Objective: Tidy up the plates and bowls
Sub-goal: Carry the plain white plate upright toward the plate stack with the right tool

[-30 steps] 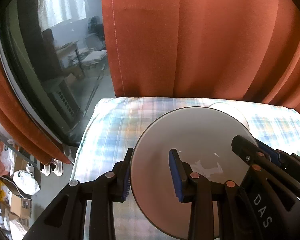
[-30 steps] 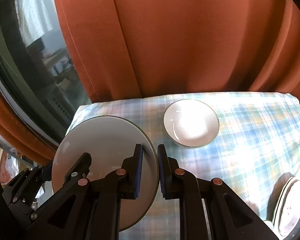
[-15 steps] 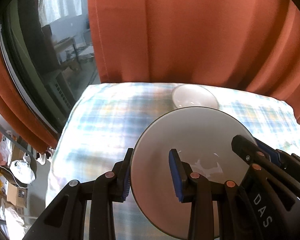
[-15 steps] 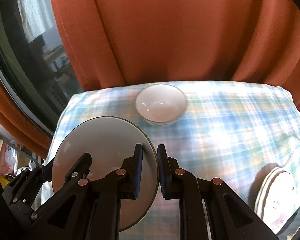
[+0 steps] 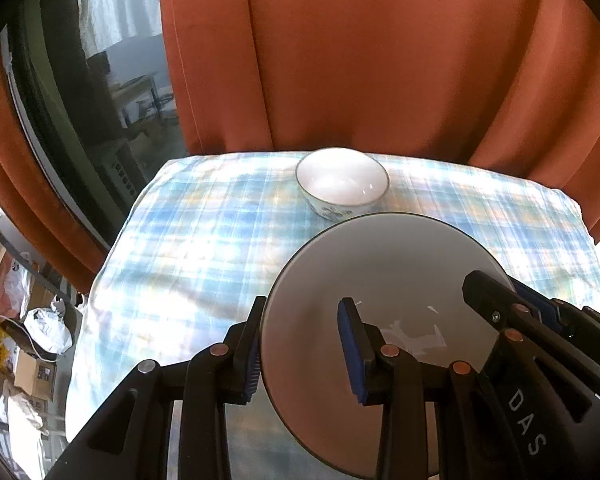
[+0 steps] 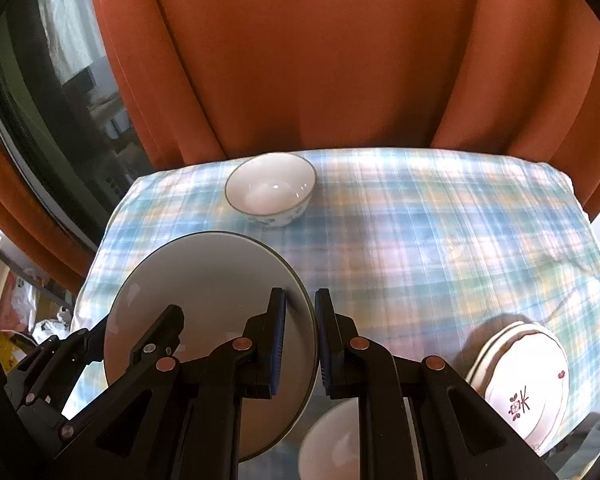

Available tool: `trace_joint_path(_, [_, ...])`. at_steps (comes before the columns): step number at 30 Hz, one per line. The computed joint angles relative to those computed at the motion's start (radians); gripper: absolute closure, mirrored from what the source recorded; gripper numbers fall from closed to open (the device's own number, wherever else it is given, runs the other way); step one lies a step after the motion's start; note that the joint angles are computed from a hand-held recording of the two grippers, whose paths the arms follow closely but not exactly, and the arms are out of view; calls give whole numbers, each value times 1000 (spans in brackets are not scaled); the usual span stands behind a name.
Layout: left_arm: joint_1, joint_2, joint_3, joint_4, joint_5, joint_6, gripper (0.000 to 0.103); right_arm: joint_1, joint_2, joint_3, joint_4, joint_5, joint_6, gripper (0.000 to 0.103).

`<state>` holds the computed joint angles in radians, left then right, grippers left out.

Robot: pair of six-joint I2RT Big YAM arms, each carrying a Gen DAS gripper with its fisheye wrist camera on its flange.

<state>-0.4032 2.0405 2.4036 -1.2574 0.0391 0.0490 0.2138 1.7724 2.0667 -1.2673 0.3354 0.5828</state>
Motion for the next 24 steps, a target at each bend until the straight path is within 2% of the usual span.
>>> trace_joint_path(8, [-53,-122,-223,105,-65,-54,69,-24,-148,-214,97,-40,-53,85])
trace_joint_path(17, [-111,-205,-392,150,-117,-113,69,-54,-264,-391,144,-94,-97,85])
trace_joint_path(24, [-136,-241,-471,158,-116,-129,69,-75,-316,-480,146,-122,-82,85])
